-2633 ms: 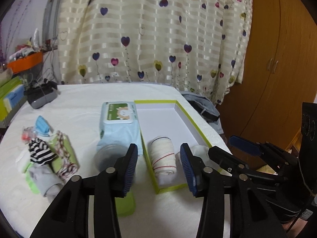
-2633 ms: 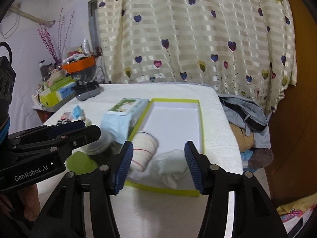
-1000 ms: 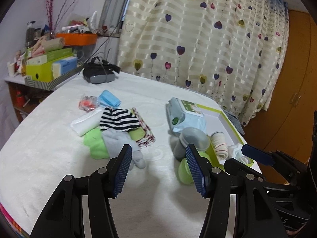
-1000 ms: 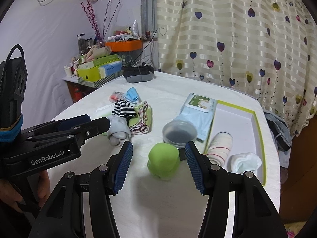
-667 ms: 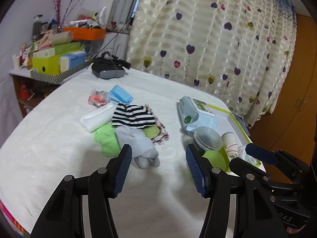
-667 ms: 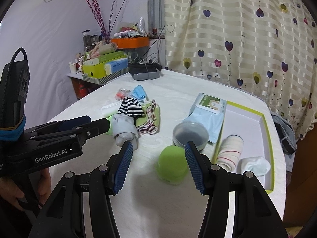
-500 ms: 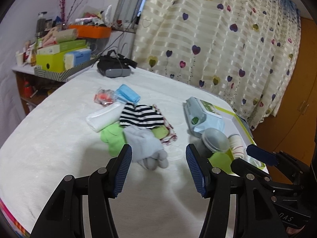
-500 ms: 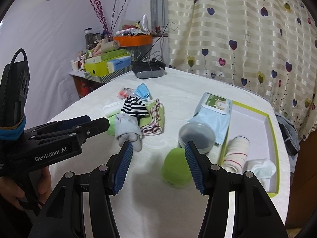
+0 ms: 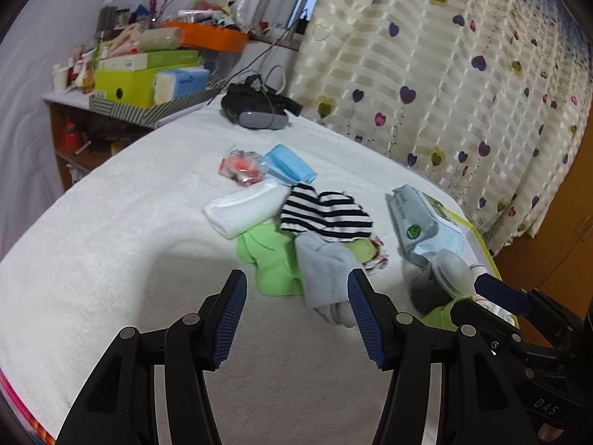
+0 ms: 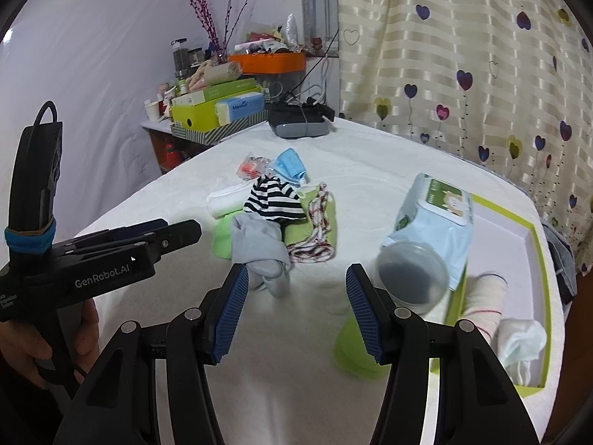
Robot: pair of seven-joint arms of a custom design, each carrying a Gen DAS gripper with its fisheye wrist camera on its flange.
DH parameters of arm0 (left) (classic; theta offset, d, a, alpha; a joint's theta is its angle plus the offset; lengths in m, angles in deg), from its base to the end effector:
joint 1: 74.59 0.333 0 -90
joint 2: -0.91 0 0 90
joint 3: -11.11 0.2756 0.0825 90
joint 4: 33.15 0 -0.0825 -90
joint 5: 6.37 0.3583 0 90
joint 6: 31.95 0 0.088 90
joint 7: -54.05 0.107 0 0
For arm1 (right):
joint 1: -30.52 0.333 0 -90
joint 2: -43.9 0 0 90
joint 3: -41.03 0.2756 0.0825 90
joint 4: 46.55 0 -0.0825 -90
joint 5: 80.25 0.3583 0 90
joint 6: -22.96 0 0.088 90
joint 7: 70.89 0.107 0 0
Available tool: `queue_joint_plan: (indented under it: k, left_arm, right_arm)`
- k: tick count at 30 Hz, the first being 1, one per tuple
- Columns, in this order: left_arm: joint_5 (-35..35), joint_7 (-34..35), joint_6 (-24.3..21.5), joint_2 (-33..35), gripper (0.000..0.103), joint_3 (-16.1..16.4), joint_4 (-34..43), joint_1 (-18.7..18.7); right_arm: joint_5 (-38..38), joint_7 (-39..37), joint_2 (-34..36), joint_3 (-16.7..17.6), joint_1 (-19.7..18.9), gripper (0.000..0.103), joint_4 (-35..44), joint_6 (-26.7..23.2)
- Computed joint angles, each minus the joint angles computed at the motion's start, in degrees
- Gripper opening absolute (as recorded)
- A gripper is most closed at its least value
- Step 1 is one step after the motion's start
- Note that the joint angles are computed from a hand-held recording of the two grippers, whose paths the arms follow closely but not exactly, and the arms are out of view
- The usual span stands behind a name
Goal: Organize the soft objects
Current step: 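Move both tools back to the remaining sock pile, then grasp the grey sock with the right gripper while the left grasps the striped sock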
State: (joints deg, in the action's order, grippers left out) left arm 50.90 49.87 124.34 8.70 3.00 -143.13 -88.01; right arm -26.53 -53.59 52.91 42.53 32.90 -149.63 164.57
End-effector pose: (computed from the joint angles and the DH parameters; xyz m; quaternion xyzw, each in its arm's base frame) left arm 0.5495 -0.2473 0.4582 -0.7698 0.4686 -0.3569 0.2459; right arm 0.6153 0.0389 0.4833 -0.8242 0.3704 -0.1562 0.3988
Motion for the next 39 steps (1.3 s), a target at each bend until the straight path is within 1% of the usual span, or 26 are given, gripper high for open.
queue_joint_plan:
  k: [7, 13, 21, 24, 27, 29, 30, 32, 34, 39]
  left_arm:
    - [1.41, -2.02, 0.28, -2.10, 0.056, 0.24, -2.92, 0.89]
    - [2.30, -3.96, 0.83, -3.56, 0.056, 0.04, -5.19, 2.50]
    - [1.64, -3.16, 2.09, -3.41, 0.056, 0.03, -5.94, 3.87]
    - [1.11, -2.67, 2.48, -3.11, 0.056, 0.11, -5.92, 4.11]
    - [0.97, -2.40, 2.65, -3.00, 0.056, 0.17, -5.83, 4.09]
    - [0.75, -2.16, 2.60, -2.78, 0.056, 0.11, -5.49, 3.98]
    - [0.88, -2.15, 2.71, -2.69, 0.056, 0.13, -5.31, 3.92]
    - [1.01, -2.18, 2.64, -2.59, 0.056, 0.10, -4.99, 3.70]
    - [0.90, -1.92, 2.61, -2.26, 0.056, 0.05, -4.29, 3.49]
    - [0.74, -0.49, 2.21, -1.30, 0.056, -0.01, -2.31, 2.77]
  right_arm:
    - [-2.39, 1.18, 2.59, 1.22, 1.26, 0.056, 2.57, -1.06]
    - [-6.66, 3.54, 6.30, 2.26, 2.59, 0.056, 5.87, -1.96]
    - [-13.40, 9.85, 12.14, 3.37, 4.14, 0.056, 10.82, -0.01]
    - [-17.42, 13.07, 13.79, 3.15, 5.30, 0.056, 12.00, 1.89]
    - [-18.12, 14.13, 13.87, 3.90, 4.74, 0.055, 11.90, 2.56]
    - [-18.02, 13.70, 13.54, 4.29, 4.29, 0.032, 11.46, 3.08]
    - [-17.66, 13.60, 13.46, 4.51, 3.94, 0.031, 11.53, 2.71]
    - [-16.32, 12.97, 12.91, 4.87, 2.99, 0.027, 11.39, 1.57]
    - [-15.23, 11.56, 11.76, 5.07, 2.61, 0.026, 10.10, 2.08]
    - [-9.88, 7.15, 8.06, 5.12, 1.07, 0.025, 7.10, 0.59]
